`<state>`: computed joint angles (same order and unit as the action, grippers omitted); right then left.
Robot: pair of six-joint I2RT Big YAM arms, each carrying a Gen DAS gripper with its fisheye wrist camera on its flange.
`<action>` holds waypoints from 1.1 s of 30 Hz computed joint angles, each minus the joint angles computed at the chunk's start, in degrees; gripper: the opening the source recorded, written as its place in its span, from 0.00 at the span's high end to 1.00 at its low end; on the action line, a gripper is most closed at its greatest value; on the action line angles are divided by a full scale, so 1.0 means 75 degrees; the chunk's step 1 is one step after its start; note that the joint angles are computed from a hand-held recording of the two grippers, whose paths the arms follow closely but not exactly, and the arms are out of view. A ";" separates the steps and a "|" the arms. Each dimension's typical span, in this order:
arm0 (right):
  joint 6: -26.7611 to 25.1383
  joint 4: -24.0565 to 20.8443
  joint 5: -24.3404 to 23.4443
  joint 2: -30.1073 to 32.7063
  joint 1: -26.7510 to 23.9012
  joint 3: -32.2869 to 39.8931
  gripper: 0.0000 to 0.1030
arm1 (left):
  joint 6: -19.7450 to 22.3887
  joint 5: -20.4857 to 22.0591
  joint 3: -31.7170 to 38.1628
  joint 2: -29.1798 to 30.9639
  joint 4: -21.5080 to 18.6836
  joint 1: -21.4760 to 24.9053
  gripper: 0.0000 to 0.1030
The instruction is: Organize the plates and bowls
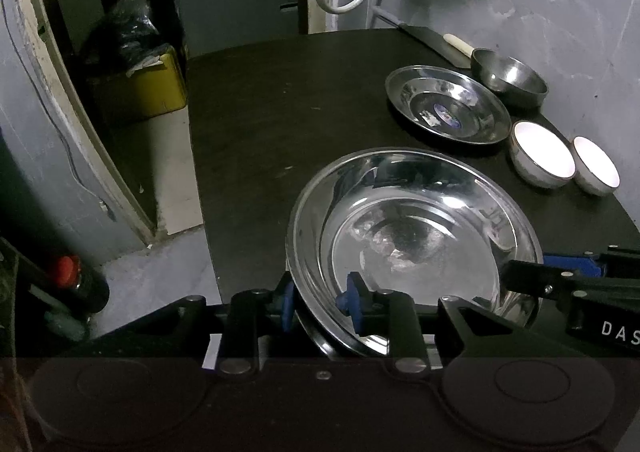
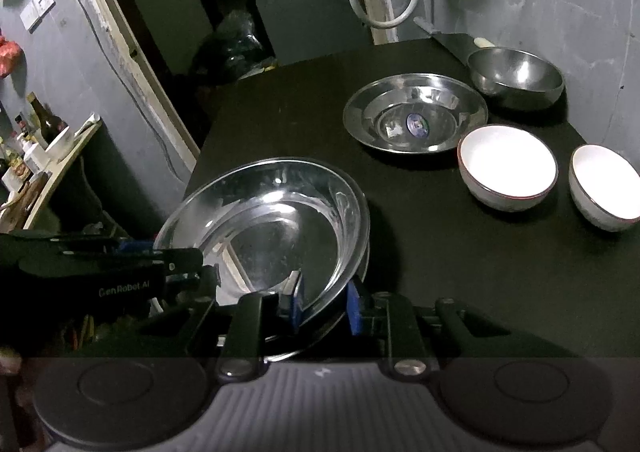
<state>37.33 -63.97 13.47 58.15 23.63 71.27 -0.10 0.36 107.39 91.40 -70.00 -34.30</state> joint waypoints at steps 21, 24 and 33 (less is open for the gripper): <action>-0.0133 0.0079 -0.0372 -0.0094 -0.0034 -0.0178 0.53 | 0.0183 -0.0277 0.0068 0.0063 -0.0059 -0.0065 0.39; -0.0093 0.0052 -0.0357 -0.0140 -0.0024 -0.0213 0.39 | -0.0002 -0.0286 0.0041 0.0026 0.0072 -0.0021 0.22; -0.0540 0.0670 0.0143 -0.0714 -0.0458 -0.0395 0.00 | 0.0077 -0.0223 0.0591 0.0350 0.0765 0.0103 0.02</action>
<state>33.28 -58.95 14.54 52.79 20.19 68.31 0.47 -1.31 111.83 94.02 -64.26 -33.53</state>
